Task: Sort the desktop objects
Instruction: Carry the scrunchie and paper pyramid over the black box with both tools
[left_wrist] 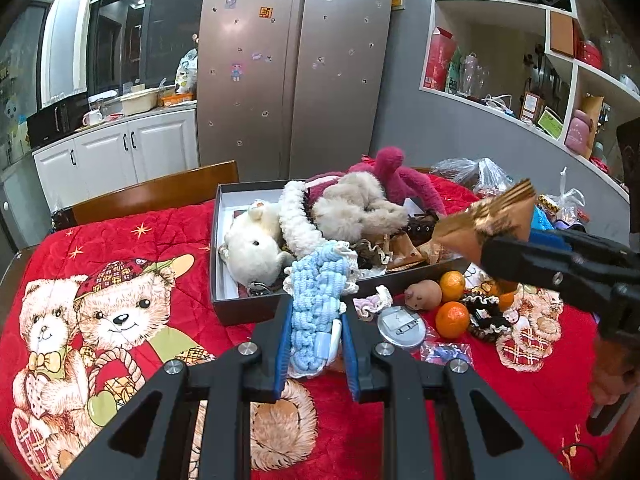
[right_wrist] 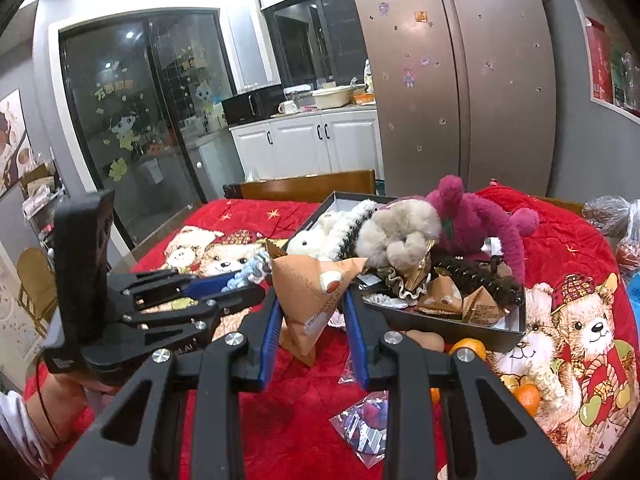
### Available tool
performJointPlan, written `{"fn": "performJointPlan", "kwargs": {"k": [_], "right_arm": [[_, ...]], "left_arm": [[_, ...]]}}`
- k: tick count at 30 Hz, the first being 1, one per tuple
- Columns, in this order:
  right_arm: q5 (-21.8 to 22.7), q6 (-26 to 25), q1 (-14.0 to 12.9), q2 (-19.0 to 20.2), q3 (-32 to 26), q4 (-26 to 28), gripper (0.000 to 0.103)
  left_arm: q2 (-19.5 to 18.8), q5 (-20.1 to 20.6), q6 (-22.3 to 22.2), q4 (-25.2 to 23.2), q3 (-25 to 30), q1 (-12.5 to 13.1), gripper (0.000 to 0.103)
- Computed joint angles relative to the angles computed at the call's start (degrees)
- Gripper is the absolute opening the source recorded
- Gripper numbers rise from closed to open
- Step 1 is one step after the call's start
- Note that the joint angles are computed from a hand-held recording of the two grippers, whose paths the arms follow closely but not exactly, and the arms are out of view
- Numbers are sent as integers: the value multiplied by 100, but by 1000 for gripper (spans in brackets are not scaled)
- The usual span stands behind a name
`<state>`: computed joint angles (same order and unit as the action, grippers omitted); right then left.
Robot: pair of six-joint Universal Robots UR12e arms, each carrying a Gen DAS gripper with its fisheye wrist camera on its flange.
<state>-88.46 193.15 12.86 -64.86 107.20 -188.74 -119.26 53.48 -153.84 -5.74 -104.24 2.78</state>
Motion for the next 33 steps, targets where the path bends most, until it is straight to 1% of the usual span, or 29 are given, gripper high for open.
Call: {"fn": "performJointPlan", "kwargs": {"k": [4, 7, 10, 13, 18, 21, 24, 26, 31, 33], "right_arm": [[124, 83, -16, -36, 28, -112, 31], [78, 80, 5, -59, 26, -147, 31], [-15, 74, 28, -92, 27, -193, 31], [-34, 56, 29, -97, 14, -253, 31], [-73, 59, 19, -41, -65, -328, 31], [-10, 41, -23, 12, -159, -356, 31], [-106, -35, -57, 110, -351, -268, 31], [-189, -16, -90, 217, -516, -200, 31], [-11, 124, -243, 473, -922, 184, 31], [72, 147, -293, 595, -1107, 358, 31]], "left_arm": [[23, -9, -66, -46, 0, 5, 22], [29, 127, -186, 96, 3, 5, 22], [40, 134, -280, 34, 60, 18, 22], [58, 4, -168, -309, 176, 22, 22], [-15, 85, -426, -185, 340, -55, 22], [-104, 174, -539, -218, 523, -112, 22], [-233, 336, -683, -142, 746, -180, 23], [-338, 402, -677, -320, 978, -239, 23], [-646, 654, -793, -514, 1499, -375, 23], [-781, 746, -704, -782, 1755, -437, 23]]}}
